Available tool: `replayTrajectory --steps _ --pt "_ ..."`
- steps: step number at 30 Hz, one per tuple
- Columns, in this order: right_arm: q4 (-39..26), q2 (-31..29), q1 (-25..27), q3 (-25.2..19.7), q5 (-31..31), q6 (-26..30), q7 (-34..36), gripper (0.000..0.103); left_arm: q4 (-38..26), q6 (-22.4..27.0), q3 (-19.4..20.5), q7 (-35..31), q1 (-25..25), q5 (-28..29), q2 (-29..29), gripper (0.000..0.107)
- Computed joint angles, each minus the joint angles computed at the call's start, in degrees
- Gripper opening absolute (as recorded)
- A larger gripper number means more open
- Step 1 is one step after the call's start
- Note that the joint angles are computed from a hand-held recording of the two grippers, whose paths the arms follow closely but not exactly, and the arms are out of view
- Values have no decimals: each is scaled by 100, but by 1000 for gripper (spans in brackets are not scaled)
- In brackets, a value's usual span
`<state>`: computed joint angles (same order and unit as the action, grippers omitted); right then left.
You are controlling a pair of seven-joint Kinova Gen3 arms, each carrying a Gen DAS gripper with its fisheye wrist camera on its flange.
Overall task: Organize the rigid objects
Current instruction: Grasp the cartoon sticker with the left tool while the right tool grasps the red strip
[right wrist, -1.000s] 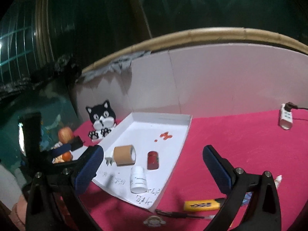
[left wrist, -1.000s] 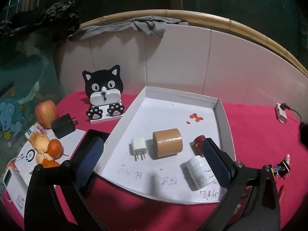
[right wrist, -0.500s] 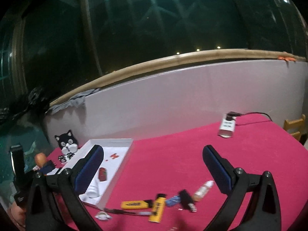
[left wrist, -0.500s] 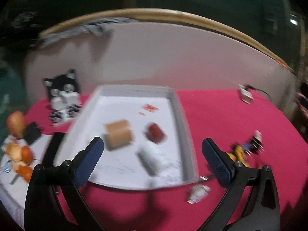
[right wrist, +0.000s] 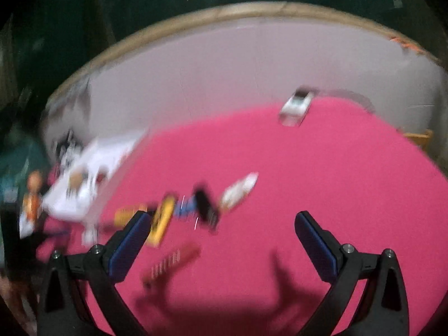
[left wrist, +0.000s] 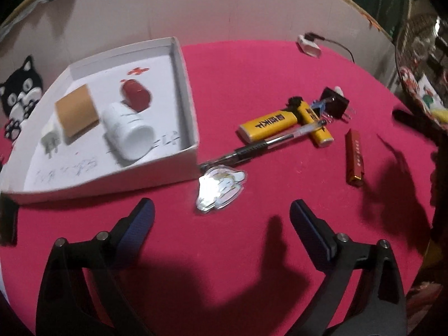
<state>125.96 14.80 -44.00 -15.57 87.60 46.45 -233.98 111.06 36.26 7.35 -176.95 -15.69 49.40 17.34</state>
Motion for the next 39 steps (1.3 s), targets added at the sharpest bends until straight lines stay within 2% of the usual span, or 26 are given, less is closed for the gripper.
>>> replayTrajectory --steps 3,7,10,13,14,15,16,17,18,21,22,24,28,30,35,39 --pt "-125 151 228 20 129 -665 593 103 -92 -125 26 145 174 -176 82 98" --pt "-352 222 1130 -381 316 -1568 1525 103 -206 -104 97 278 163 -373 190 88" --pt "-508 254 1066 14 233 -2152 2224 103 -228 -105 166 208 99 -364 217 83" --pt "-647 380 997 273 83 -2653 2923 103 -202 -96 237 -25 -36 -238 239 72" --pt "-693 410 1001 297 -41 -2750 3156 103 -208 -83 246 -92 -69 -205 244 63" --pt "-730 431 946 329 -184 -2754 3389 103 -212 -91 243 -129 -76 -188 240 59" --pt "-752 432 880 371 -342 -2744 3622 103 -225 -57 245 -154 -89 -169 251 44" --pt "-792 447 905 319 -501 -2726 3855 103 -230 -49 240 -184 -94 -158 250 36" --pt "-829 479 985 162 -621 -2639 4088 102 -217 -67 238 -227 -88 -155 247 36" --pt "-939 552 842 7 -985 -2134 4694 83 -87 -105 263 -489 -160 -16 197 32" --pt "-945 527 934 -112 -1056 -2111 4740 82 -63 -79 251 -529 -176 23 186 32" --pt "-875 493 837 -61 -1026 -2062 4554 82 -16 19 202 -576 -211 80 147 32" --pt "-594 235 119 824 -654 -2408 3622 81 89 280 86 -754 -322 331 -25 32" --pt "-444 27 -32 967 -396 -2443 3156 81 111 501 -2 -918 -407 538 -123 32" --pt "-264 -289 91 490 537 -1914 2065 82 200 823 -315 -1421 -495 1191 -426 32" --pt "-388 -350 141 162 881 -1451 1831 82 202 909 -597 -1621 -515 1679 -584 32"
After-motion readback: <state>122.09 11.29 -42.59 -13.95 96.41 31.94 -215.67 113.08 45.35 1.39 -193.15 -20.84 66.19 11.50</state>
